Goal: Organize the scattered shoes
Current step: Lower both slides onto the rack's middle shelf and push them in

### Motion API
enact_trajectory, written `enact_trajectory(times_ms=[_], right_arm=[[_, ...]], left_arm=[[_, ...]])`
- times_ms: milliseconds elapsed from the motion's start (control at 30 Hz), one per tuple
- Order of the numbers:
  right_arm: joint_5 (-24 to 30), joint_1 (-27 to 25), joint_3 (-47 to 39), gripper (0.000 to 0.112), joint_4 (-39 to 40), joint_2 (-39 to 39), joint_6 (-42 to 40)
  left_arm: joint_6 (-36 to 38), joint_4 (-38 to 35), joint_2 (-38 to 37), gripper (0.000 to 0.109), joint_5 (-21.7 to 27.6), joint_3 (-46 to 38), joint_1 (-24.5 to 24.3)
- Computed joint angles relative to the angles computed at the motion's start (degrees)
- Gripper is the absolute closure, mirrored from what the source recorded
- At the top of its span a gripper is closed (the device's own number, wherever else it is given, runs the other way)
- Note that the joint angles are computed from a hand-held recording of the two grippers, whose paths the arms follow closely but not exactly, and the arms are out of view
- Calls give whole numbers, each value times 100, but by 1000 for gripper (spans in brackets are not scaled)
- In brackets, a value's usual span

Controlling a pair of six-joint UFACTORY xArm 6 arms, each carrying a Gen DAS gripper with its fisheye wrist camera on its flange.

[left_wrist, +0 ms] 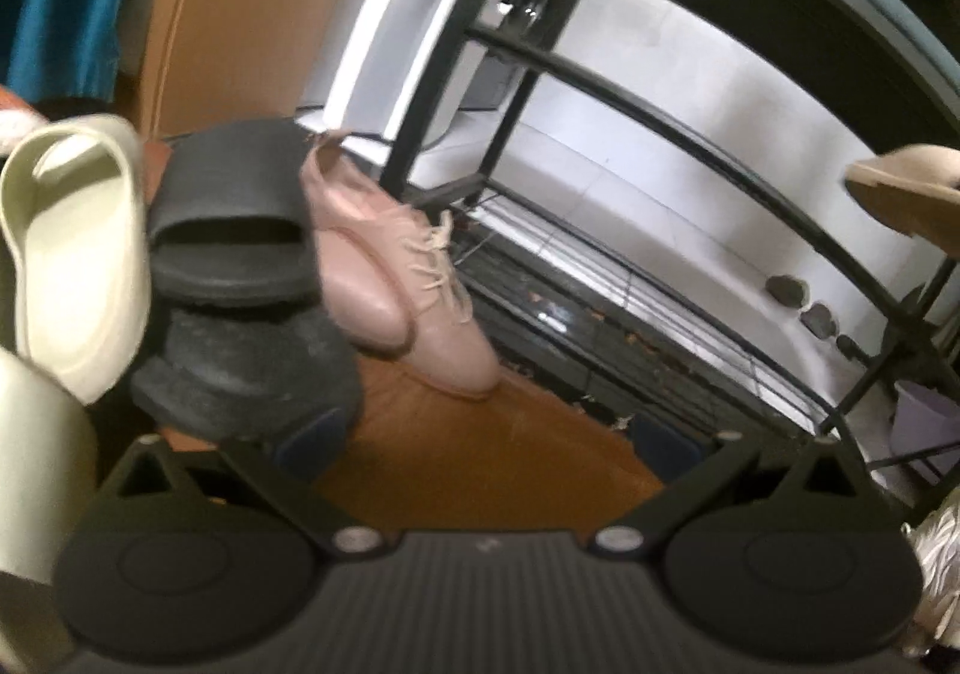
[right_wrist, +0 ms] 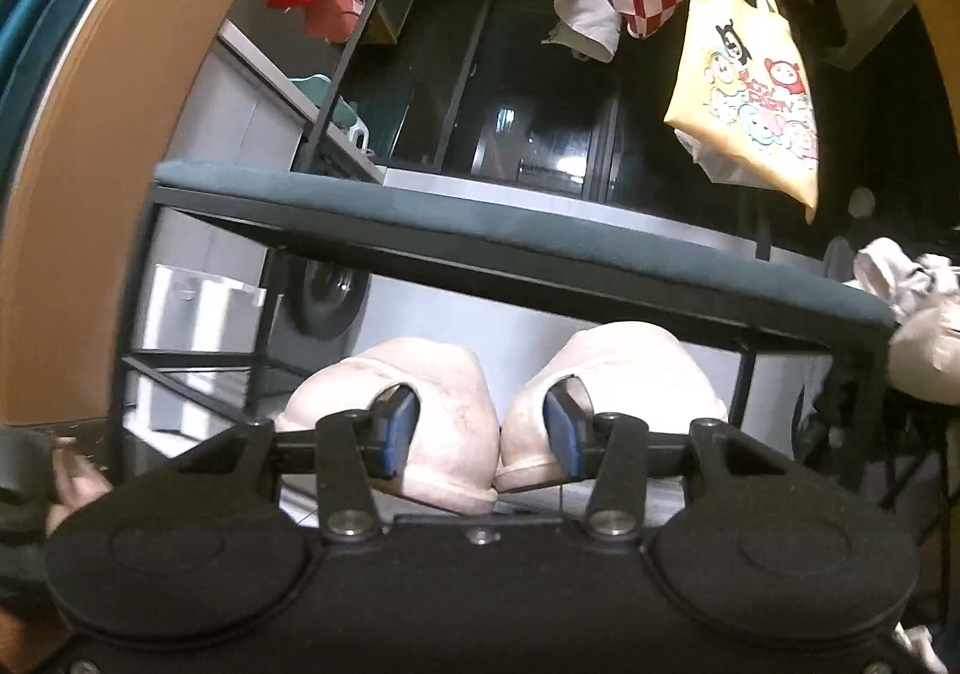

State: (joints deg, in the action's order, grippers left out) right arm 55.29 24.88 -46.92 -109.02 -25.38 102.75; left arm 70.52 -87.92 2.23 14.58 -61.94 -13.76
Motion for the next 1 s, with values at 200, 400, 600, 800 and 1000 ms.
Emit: enact_trajectory(times_ms=[200, 400, 600, 800, 1000], right_arm=[[-1804, -1929, -877, 66, -507, 715, 596], [-3029, -3371, -1525, 66, -938, 1365, 1585], [-3776, -4322, -1290, 58, -1643, 1180, 2762], [-4221, -4795, -1048, 52, -815, 1090, 1814], [-4080, -4626, -888, 25, 1100, 1056, -147]], left_arm=[[1442, -1541, -252, 7, -405, -235, -497], [961, -1195, -143, 7, -581, -605, -1128], [442, -679, 102, 7, -378, -880, -1525], [103, -325, -28, 7, -232, -563, -1615], [-323, -9, -158, 7, -293, -381, -1574]])
